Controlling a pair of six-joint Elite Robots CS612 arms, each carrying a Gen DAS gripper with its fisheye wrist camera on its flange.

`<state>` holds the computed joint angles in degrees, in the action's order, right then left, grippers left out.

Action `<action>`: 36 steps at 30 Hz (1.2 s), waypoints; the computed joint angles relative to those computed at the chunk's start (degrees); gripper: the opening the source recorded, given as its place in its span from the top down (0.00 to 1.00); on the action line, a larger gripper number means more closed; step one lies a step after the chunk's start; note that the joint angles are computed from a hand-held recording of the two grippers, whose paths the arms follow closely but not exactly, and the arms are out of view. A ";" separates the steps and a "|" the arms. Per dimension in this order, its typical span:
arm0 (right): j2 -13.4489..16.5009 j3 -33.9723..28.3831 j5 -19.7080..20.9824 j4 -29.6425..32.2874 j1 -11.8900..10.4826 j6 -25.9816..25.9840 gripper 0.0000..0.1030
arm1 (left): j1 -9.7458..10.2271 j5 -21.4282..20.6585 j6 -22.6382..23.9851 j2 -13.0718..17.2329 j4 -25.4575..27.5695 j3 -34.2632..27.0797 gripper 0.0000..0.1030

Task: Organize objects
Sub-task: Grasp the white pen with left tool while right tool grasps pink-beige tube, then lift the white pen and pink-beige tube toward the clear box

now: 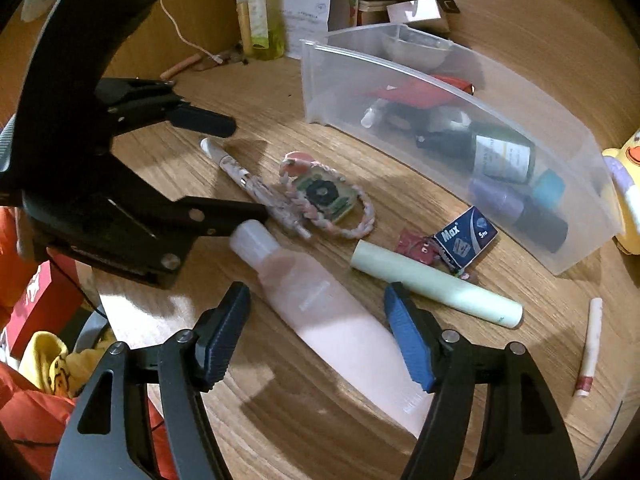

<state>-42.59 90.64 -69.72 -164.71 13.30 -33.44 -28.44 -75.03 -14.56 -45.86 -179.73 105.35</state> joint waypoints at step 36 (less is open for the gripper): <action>-0.84 3.59 0.42 -6.17 -2.70 9.61 0.69 | -0.25 -11.05 -3.43 -0.63 1.49 -0.81 0.85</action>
